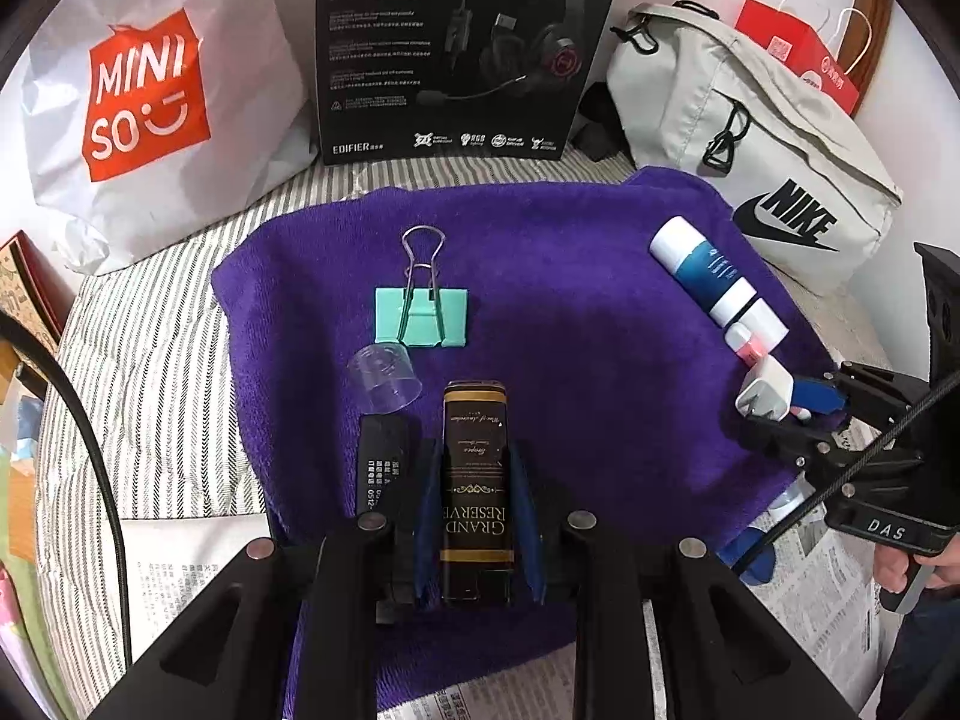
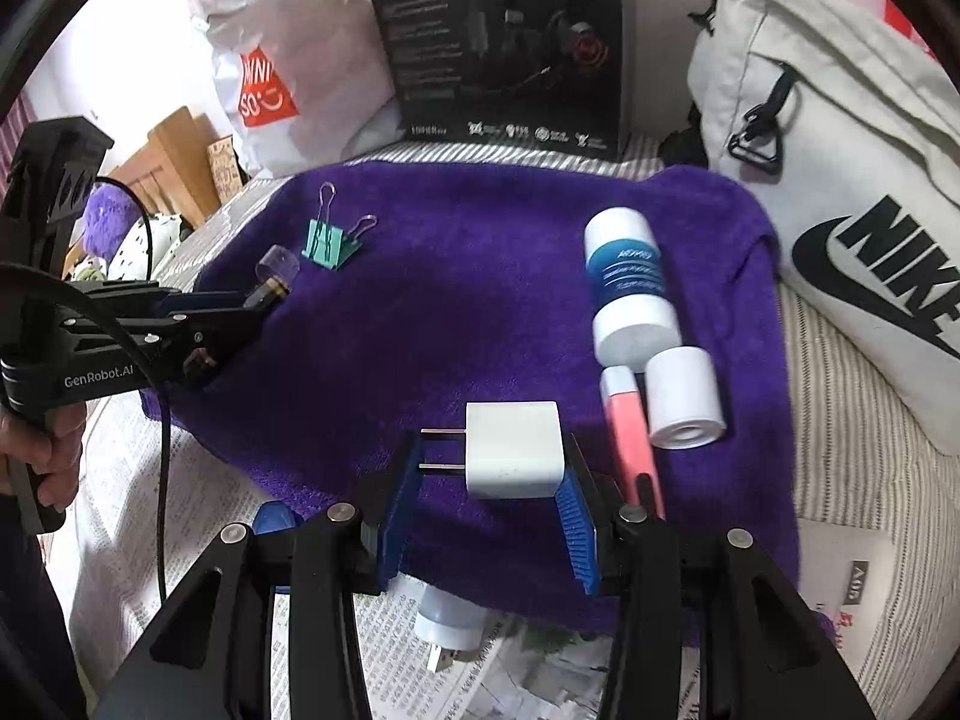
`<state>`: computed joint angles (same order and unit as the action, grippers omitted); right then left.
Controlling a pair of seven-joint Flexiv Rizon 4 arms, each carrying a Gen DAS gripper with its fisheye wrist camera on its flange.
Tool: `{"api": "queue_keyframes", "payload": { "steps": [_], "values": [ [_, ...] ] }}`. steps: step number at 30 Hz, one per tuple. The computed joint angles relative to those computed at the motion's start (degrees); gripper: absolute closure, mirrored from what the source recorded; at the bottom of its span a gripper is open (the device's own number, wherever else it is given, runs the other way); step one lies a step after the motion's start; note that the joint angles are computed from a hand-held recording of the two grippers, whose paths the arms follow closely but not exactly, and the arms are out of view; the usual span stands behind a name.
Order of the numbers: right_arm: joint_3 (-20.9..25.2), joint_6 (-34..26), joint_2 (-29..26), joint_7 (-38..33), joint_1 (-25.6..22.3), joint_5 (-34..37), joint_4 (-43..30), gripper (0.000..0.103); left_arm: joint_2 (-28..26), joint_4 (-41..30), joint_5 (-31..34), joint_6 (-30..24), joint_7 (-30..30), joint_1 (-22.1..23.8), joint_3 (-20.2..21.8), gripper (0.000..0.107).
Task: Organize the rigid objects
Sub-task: 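Open right tool to set the plug on the towel while left tool releases the bottle beside the case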
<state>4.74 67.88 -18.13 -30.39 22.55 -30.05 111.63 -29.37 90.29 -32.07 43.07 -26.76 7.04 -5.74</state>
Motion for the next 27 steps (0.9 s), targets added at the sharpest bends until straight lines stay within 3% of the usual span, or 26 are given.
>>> {"api": "queue_keyframes", "payload": {
  "steps": [9, 18, 23, 27],
  "values": [
    [0.33, 0.38, -1.37, -2.11, -0.37, 1.82, -0.75, 0.059, -1.89, -2.1, 2.88, -0.68, -2.42, -0.78, 0.6, 0.084],
    [0.4, 1.18, -1.43, -3.92, -0.43, 3.17, -0.6, 0.057, -1.45, -0.79, 4.77, 2.41, -2.49, -1.56, 0.62, 0.084],
    [1.22, 0.3, -1.31, -6.13, -0.89, 5.14, -1.08, 0.053, -0.89, -0.48, 5.42, 1.12, -2.7, -1.49, 0.68, 0.072],
    [0.79, -1.87, 0.11, -5.2, -0.32, 4.25, -0.68, 0.049, 0.07, 0.91, 6.41, 2.41, -2.54, -1.86, 1.31, 0.069]
  ]
}}
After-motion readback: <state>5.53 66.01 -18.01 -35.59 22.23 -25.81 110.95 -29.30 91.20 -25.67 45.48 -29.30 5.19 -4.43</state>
